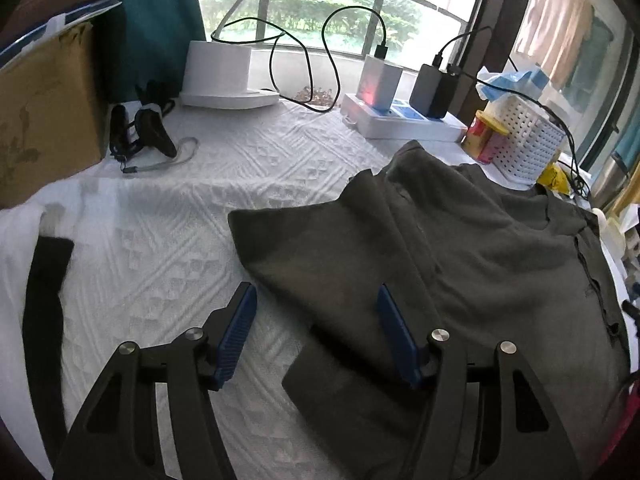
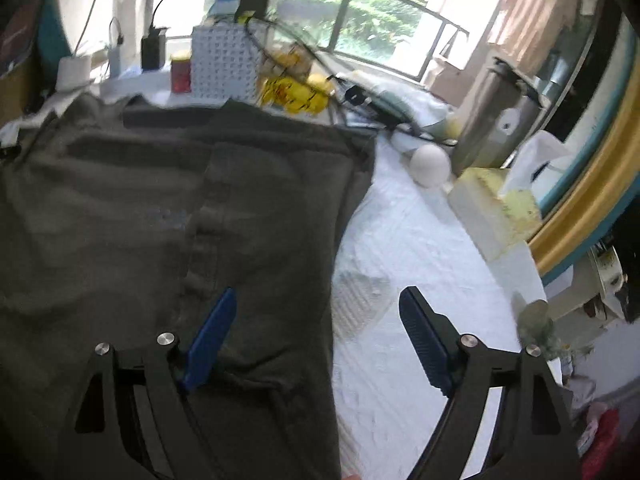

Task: Fold small clothes
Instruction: 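Move the left gripper to the shirt's other side edge and close on it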

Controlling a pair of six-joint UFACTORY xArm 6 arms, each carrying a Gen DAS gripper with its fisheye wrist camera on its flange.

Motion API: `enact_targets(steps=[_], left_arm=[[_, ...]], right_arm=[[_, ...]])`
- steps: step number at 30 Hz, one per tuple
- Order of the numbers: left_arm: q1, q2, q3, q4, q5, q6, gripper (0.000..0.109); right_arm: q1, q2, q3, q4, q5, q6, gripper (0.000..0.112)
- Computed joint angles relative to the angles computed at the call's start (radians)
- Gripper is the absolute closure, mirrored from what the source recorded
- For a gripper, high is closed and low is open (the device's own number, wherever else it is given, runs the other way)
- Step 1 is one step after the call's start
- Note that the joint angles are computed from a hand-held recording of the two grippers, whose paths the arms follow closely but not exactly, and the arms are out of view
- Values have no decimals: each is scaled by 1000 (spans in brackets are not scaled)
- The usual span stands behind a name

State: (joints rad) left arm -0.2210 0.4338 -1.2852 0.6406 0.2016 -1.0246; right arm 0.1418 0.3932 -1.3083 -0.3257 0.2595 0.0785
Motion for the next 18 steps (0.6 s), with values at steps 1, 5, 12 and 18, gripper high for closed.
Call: enact_targets(steps=[1, 5, 12, 18], left_arm=[[0, 6, -10, -2, 9, 8, 42], [-2, 30, -48, -17, 40, 60, 42], [-1, 4, -18, -3, 35, 72, 101], [-12, -102, 56, 329, 98, -289, 101]], right_arm=[[-2, -7, 4, 5, -6, 5, 29], [-11, -47, 42, -29, -43, 76, 29], [-15, -90, 114, 43, -113, 48, 29], [-5, -101, 139, 196, -147, -91, 29]])
